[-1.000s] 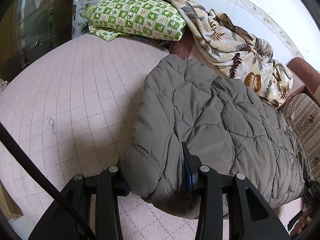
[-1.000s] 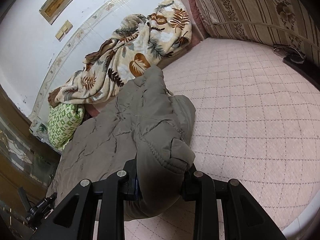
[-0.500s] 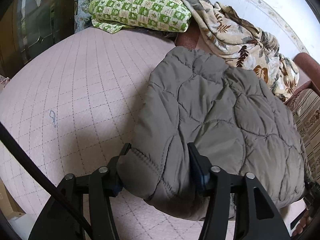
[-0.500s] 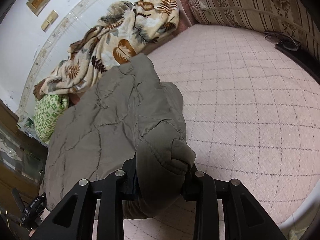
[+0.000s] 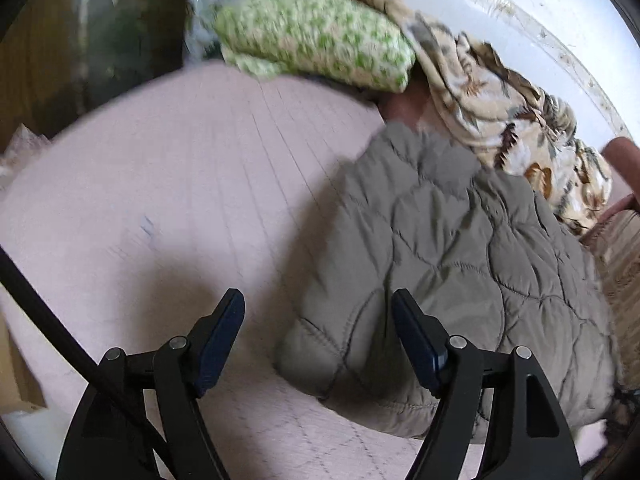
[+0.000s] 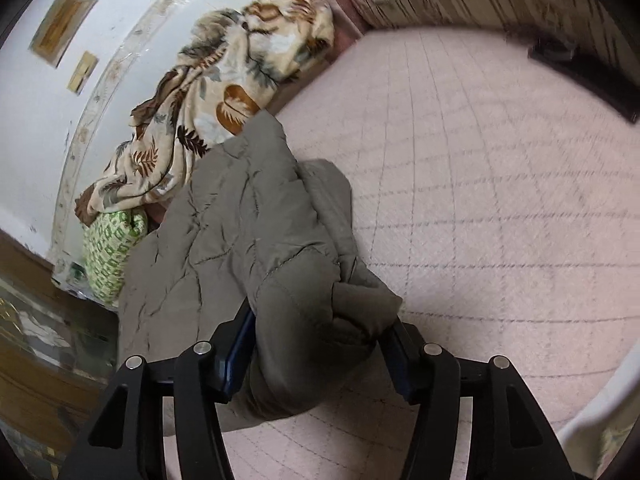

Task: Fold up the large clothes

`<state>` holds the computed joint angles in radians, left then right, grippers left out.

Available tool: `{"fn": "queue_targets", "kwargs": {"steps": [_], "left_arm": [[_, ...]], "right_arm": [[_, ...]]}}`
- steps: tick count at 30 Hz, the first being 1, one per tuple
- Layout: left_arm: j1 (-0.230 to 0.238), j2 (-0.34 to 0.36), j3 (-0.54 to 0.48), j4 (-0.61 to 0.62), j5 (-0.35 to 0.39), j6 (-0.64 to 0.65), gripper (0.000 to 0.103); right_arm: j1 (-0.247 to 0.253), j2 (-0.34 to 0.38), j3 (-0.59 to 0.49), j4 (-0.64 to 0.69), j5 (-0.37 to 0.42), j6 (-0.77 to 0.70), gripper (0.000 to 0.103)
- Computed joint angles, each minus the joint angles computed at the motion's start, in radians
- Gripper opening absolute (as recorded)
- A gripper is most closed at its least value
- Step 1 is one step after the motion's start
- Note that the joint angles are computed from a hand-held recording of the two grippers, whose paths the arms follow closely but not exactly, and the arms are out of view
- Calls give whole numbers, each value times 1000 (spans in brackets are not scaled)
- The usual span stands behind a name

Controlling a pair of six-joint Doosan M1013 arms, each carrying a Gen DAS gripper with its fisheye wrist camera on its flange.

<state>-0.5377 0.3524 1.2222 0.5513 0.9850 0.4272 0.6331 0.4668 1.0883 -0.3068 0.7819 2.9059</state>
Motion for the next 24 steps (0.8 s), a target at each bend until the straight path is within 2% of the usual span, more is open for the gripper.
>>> {"fn": "queue_targets", "kwargs": {"steps": [2, 5, 6, 10, 12, 14, 17, 19, 22, 24], "left_arm": [[-23, -3, 2, 102, 38, -49, 75], [-37, -13, 13, 182, 55, -93, 75], [-50, -14, 16, 247, 84, -133, 75], [-88, -13, 22, 433, 134, -194, 75], [-106, -12, 23, 488, 122, -182, 75], [-132, -2, 14, 524, 85, -138, 75], [-153, 11, 0, 463, -19, -15, 75], [-162, 29, -20, 401, -49, 75, 75], [-169, 61, -52, 316, -39, 168, 75], [-168, 83, -72, 267, -17, 221, 75]], "right_arm": [[11, 0, -5, -40, 21, 16, 62], [17, -14, 17, -71, 15, 73, 62], [22, -15, 15, -94, 32, 96, 62], [76, -1, -38, -375, 193, 173, 62], [103, 0, -44, -505, 204, 182, 64], [122, 18, -67, -555, 167, 97, 65], [136, 64, -122, -470, 111, -96, 65], [142, 101, -171, -390, 116, -205, 65], [149, 140, -221, -330, 127, -308, 65], [153, 166, -261, -306, 165, -364, 65]]}}
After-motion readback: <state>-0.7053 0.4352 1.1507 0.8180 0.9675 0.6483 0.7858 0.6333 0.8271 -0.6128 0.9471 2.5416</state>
